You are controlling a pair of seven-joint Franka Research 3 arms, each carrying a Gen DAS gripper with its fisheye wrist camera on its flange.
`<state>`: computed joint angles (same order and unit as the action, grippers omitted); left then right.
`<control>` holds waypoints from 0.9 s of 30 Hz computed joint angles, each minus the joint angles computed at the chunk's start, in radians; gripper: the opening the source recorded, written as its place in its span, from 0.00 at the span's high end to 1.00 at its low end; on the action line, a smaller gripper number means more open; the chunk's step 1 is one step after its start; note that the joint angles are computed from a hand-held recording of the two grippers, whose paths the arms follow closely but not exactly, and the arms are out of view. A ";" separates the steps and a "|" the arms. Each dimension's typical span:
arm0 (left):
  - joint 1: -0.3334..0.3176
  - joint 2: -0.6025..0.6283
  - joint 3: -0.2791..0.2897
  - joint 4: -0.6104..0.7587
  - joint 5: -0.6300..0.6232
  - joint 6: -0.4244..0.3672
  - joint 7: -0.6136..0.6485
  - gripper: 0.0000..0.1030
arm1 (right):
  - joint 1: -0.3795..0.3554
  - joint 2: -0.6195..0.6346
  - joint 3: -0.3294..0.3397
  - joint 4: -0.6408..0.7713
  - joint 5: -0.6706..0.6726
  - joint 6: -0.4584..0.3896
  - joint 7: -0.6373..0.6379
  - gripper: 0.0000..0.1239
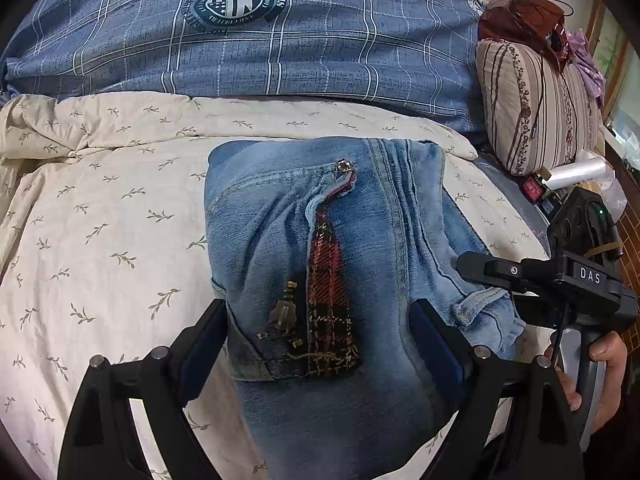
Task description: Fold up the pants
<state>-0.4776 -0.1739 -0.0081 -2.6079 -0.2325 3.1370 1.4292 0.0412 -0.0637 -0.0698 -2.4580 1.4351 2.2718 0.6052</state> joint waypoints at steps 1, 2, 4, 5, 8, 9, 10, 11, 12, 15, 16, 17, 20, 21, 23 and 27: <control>-0.004 0.000 0.004 -0.001 -0.004 0.003 0.004 0.12 | 0.001 -0.001 0.001 0.001 -0.003 0.003 0.007 0.44; -0.011 0.000 0.010 -0.002 -0.010 0.005 0.009 0.12 | 0.002 -0.002 0.002 0.001 -0.002 0.007 0.012 0.44; -0.014 -0.001 0.012 -0.004 -0.013 0.010 0.011 0.12 | 0.005 -0.003 0.004 0.002 0.001 0.010 0.017 0.43; -0.020 -0.001 0.017 -0.005 -0.016 0.013 0.013 0.12 | 0.008 -0.006 0.008 0.002 -0.001 0.020 0.016 0.43; -0.030 -0.006 0.028 -0.012 -0.016 0.022 0.018 0.15 | 0.026 -0.020 0.022 -0.005 -0.004 0.074 0.008 0.46; -0.030 -0.008 0.028 -0.015 -0.011 0.025 0.016 0.15 | 0.031 -0.023 0.024 -0.006 -0.008 0.090 0.008 0.48; -0.028 -0.011 0.027 -0.018 -0.004 0.029 0.013 0.16 | 0.037 -0.024 0.026 -0.007 -0.010 0.103 0.010 0.50; -0.030 -0.012 0.029 -0.020 0.003 0.031 0.009 0.17 | 0.040 -0.025 0.025 -0.007 -0.012 0.111 0.010 0.53; -0.033 -0.014 0.034 -0.021 0.008 0.033 0.007 0.17 | 0.043 -0.025 0.025 -0.007 -0.015 0.119 0.011 0.55; -0.051 -0.016 0.054 -0.026 0.019 0.042 0.002 0.20 | 0.050 -0.026 0.026 -0.006 -0.021 0.138 0.010 0.58; -0.060 -0.016 0.063 -0.027 0.020 0.047 0.001 0.21 | 0.053 -0.026 0.027 -0.006 -0.020 0.144 0.012 0.59; -0.076 -0.017 0.079 -0.029 0.018 0.052 0.003 0.22 | 0.054 -0.024 0.025 -0.005 -0.020 0.144 0.012 0.60; -0.128 -0.020 0.133 -0.032 0.009 0.056 0.014 0.26 | 0.060 -0.023 0.028 -0.002 -0.017 0.159 0.014 0.60; -0.144 -0.022 0.149 -0.032 0.005 0.056 0.018 0.27 | 0.063 -0.024 0.029 -0.002 -0.013 0.163 0.013 0.60; -0.167 -0.029 0.172 -0.034 -0.002 0.057 0.022 0.29 | 0.068 -0.027 0.032 -0.003 -0.003 0.176 0.006 0.60; -0.150 -0.041 0.160 -0.029 0.004 0.043 0.012 0.32 | 0.088 -0.046 0.043 -0.010 0.022 0.224 -0.038 0.60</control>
